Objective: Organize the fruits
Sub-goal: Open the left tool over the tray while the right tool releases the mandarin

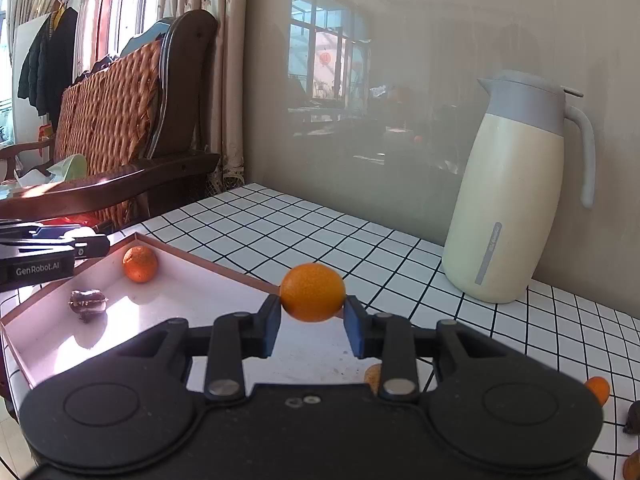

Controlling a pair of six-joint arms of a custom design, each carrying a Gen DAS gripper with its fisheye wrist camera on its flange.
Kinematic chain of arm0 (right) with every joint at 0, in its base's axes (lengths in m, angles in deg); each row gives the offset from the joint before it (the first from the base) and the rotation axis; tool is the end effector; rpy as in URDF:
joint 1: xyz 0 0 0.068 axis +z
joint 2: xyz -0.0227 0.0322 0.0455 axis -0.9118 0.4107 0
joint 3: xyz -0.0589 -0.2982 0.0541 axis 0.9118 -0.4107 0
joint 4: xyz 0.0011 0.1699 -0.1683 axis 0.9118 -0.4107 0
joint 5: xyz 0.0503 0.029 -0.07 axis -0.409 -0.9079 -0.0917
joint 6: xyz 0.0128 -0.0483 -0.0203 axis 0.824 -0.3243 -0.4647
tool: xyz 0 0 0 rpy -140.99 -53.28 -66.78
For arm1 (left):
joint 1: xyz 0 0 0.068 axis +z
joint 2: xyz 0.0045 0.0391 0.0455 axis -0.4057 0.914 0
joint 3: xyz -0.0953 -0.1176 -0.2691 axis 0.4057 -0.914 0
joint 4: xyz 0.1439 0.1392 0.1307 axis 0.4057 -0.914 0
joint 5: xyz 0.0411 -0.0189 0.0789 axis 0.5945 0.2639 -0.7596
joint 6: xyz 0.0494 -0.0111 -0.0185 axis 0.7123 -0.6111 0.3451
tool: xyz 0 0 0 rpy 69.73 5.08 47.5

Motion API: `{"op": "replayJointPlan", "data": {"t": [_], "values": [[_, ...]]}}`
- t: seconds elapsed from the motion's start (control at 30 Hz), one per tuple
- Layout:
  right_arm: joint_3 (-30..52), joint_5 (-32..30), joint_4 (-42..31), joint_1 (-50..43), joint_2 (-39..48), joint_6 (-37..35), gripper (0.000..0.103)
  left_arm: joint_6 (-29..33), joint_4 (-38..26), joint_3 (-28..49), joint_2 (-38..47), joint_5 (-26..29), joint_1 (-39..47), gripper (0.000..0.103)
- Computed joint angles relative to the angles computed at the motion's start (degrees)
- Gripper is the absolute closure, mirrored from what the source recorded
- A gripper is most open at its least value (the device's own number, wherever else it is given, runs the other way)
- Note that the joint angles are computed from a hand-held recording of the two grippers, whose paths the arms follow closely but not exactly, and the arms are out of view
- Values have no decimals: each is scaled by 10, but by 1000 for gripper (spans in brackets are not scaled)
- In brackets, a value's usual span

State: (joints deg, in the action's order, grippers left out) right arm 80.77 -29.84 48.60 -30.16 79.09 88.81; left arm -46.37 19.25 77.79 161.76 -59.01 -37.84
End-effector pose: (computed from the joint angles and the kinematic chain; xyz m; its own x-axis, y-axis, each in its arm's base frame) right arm 0.2251 0.1377 0.1919 -0.4788 -0.0212 -0.8777 0.0160 0.9993 -0.0329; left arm 0.3045 -0.0748 0.1932 -0.3881 0.1365 -0.9115 0.2393 0.9700 0.0433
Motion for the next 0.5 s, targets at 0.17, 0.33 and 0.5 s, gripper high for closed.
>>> {"op": "replayJointPlan", "data": {"t": [0.17,0.33,0.5], "values": [[2,-31,3,-25,5,-4,77,8,7,17,28,-24,-19,67],[2,-5,20,-33,25,1,13,10,107,-21,37,-91,-28,0],[-16,6,42,-34,11,6,14,6,86,-27,18,-62,-20,0]]}}
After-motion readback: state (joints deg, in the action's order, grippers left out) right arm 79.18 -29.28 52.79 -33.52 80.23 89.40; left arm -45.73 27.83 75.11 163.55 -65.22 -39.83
